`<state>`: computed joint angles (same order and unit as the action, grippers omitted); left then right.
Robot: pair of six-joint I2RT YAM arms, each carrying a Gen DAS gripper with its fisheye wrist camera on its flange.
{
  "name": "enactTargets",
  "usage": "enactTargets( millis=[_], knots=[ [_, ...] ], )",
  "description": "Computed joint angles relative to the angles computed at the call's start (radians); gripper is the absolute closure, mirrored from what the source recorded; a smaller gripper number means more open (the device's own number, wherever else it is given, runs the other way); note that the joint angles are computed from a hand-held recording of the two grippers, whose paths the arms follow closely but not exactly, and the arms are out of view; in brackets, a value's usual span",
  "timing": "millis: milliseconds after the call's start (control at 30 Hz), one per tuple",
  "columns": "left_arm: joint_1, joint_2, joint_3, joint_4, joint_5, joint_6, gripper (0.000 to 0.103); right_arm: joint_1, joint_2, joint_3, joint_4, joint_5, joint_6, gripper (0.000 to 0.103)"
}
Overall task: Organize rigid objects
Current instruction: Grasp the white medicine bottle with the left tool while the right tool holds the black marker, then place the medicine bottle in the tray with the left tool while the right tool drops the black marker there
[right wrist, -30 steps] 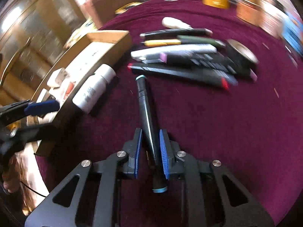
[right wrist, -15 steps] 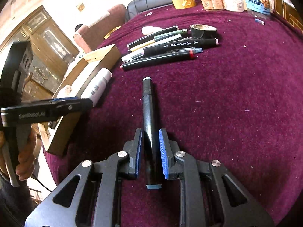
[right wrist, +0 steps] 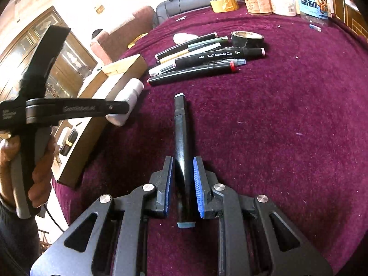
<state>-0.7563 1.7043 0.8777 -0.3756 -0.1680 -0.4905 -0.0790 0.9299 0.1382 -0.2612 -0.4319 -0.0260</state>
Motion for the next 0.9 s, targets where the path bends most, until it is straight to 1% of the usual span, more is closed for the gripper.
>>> enactTargets(
  millis=[100,133,233,300,433,500,600,633,700,733,767,800,833,867,900],
  knots=[
    [-0.016,-0.032,-0.048,0.027,0.055,0.008,0.069,0.004,0.002,0.0,0.002,0.005,0.001,0.085],
    [-0.021,-0.032,-0.058,0.046,0.053,0.02,0.068,0.007,0.003,0.0,0.004,0.008,0.003,0.085],
    [-0.015,0.023,-0.03,0.038,0.069,0.027,0.067,0.018,0.0,0.0,0.005,0.02,0.009,0.085],
    [-0.025,0.041,-0.022,0.057,0.033,0.038,0.068,0.033,-0.006,0.0,0.005,0.034,0.018,0.085],
    [-0.028,0.042,-0.039,0.1,0.014,0.024,0.069,0.085,-0.026,-0.006,0.01,0.082,0.049,0.085],
    [-0.029,0.012,-0.079,0.126,0.034,0.021,0.07,0.109,-0.038,-0.01,0.011,0.102,0.067,0.085],
    [-0.004,-0.103,-0.194,0.197,0.175,-0.004,0.07,0.153,-0.06,-0.014,0.006,0.149,0.098,0.087],
    [-0.004,-0.144,-0.229,0.21,0.201,-0.017,0.07,0.16,-0.069,-0.015,0.003,0.158,0.106,0.087],
    [-0.009,-0.258,-0.3,0.201,0.216,-0.045,0.07,0.181,-0.11,-0.021,-0.016,0.175,0.124,0.087],
    [0.0,-0.338,-0.341,0.188,0.242,-0.057,0.07,0.176,-0.135,-0.023,-0.035,0.153,0.133,0.087],
    [0.003,-0.393,-0.361,0.171,0.258,-0.072,0.07,0.164,-0.145,-0.022,-0.048,0.108,0.143,0.087],
    [0.013,-0.481,-0.386,0.132,0.266,-0.082,0.07,0.177,-0.169,-0.018,-0.07,0.069,0.173,0.087],
    [0.023,-0.56,-0.404,0.091,0.258,-0.079,0.07,0.228,-0.199,-0.01,-0.087,0.083,0.221,0.087],
    [0.038,-0.673,-0.419,0.015,0.23,-0.079,0.07,0.278,-0.219,0.002,-0.097,0.096,0.266,0.087],
    [0.069,-0.74,-0.424,-0.039,0.225,-0.067,0.07,0.34,-0.226,0.023,-0.096,0.097,0.325,0.087]
  ],
)
